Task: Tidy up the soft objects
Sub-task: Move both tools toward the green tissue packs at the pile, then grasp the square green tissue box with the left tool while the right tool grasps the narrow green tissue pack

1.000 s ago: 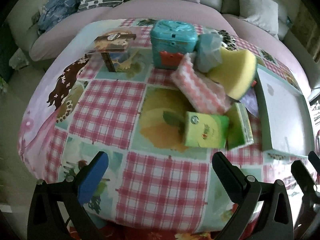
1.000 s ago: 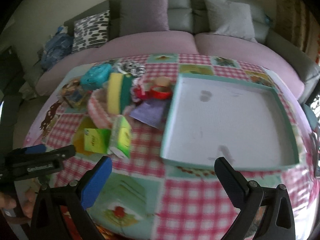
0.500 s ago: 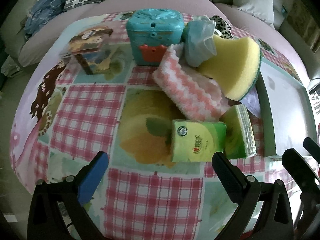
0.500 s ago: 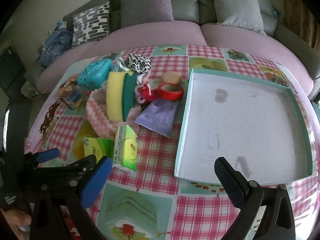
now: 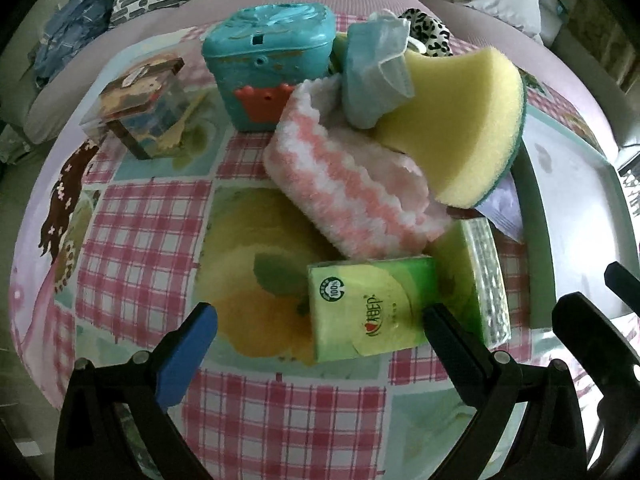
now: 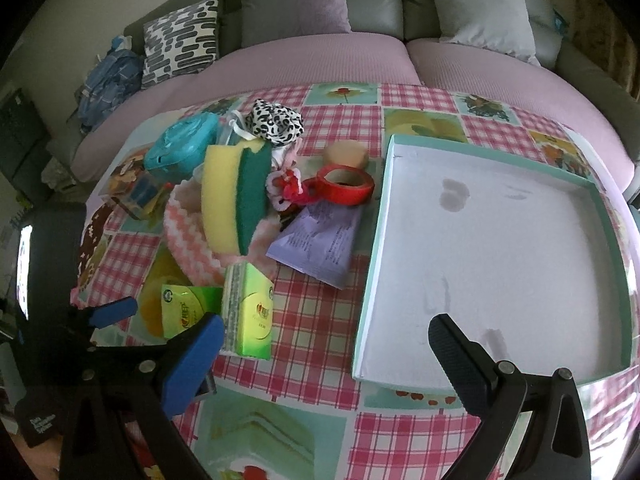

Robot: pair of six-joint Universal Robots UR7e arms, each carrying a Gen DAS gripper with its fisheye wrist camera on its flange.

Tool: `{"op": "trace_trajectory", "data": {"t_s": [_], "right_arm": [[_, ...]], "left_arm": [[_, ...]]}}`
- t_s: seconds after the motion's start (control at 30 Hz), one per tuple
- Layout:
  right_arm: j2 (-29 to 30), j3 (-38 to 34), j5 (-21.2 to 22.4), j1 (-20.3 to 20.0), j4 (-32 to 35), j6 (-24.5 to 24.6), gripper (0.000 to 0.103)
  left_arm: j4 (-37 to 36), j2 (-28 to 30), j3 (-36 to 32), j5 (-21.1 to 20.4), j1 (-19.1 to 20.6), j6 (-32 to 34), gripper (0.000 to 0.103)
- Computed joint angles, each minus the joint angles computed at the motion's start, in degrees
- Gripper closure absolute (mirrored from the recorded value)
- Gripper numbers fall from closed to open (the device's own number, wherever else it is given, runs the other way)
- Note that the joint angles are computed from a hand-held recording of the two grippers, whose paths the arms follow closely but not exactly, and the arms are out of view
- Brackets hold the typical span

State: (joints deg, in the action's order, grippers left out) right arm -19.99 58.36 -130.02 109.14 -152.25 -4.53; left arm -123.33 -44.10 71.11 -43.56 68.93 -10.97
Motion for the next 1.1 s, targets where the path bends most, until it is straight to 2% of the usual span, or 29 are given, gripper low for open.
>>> {"op": "trace_trajectory", "data": {"t_s": [0.37, 0.57, 0.73, 0.9, 1.1], "right_arm": [[1.30, -2.53, 0.13, 0.08, 2.14, 0.49, 0.000], [1.64, -3.11, 0.43, 0.10, 2.94, 1.27, 0.000], [1.85, -3.58, 0.22, 0.25, 3.23, 1.08, 0.000], [2.00, -3.99, 0.26, 0.36, 3.77, 1.18, 0.000], [2.23, -4.38, 0.51, 0.35, 4.12, 0.95, 0.000]], "left_arm": [[-0.34, 1.38, -2.71, -3.87, 1.33, 0.21, 0.004], [-1.62, 0.64, -2.38, -7.97, 2.64, 1.29, 0.017], [-2.30, -0.41, -1.80, -12.07, 3.93, 2.35, 0.035], [-3.79, -1.94, 0.78, -14.09, 4.19, 2.72, 0.044], [-4.33, -3.22, 2.36, -14.96, 4.44, 2.55, 0.045]]}}
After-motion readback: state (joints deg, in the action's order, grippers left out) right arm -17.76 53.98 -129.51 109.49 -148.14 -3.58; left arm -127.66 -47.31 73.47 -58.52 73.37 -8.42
